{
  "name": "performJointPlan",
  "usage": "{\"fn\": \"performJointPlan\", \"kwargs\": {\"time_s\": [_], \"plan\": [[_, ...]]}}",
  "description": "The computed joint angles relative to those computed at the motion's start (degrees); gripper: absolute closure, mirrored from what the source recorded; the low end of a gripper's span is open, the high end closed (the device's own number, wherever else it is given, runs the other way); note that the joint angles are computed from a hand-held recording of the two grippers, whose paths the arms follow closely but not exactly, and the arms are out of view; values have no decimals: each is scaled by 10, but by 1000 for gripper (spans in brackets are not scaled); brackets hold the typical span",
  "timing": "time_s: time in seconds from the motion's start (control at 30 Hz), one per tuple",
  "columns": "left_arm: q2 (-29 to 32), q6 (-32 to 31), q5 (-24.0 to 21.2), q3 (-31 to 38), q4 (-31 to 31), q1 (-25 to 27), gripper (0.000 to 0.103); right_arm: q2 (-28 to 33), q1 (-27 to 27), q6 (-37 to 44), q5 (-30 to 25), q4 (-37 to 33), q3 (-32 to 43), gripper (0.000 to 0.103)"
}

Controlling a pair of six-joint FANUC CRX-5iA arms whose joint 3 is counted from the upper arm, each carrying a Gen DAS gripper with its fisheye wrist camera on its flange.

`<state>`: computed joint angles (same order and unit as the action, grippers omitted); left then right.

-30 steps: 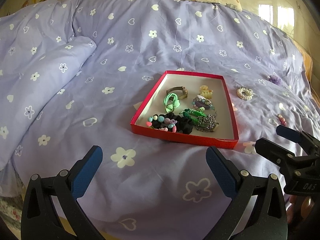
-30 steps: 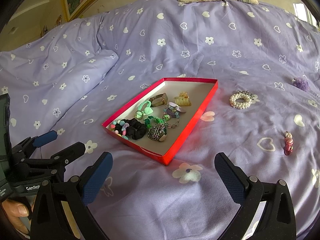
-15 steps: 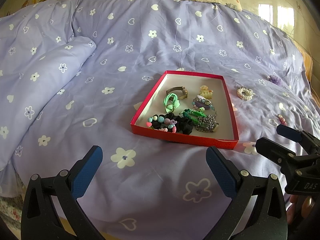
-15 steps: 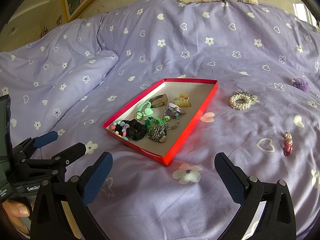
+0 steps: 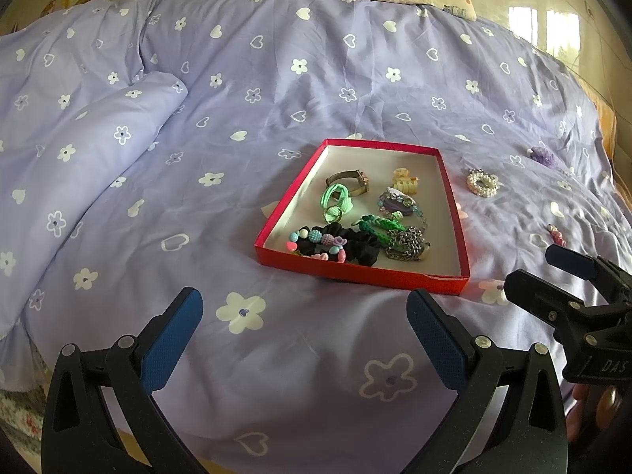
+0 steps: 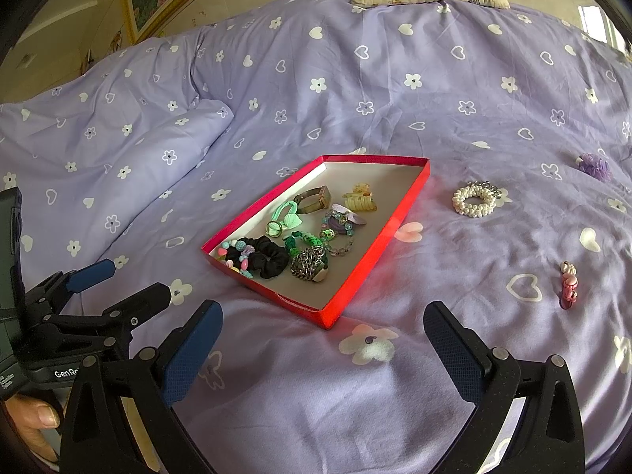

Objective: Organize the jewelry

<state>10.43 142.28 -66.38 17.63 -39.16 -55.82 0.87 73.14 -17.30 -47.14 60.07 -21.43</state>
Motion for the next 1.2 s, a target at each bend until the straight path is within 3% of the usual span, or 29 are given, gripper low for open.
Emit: {"fn": "performJointPlan", "kwargs": {"time_s": [1.2], "plan": [[5, -5, 3, 3, 10, 3, 0, -4, -4, 2, 2, -2, -3, 0]]}}
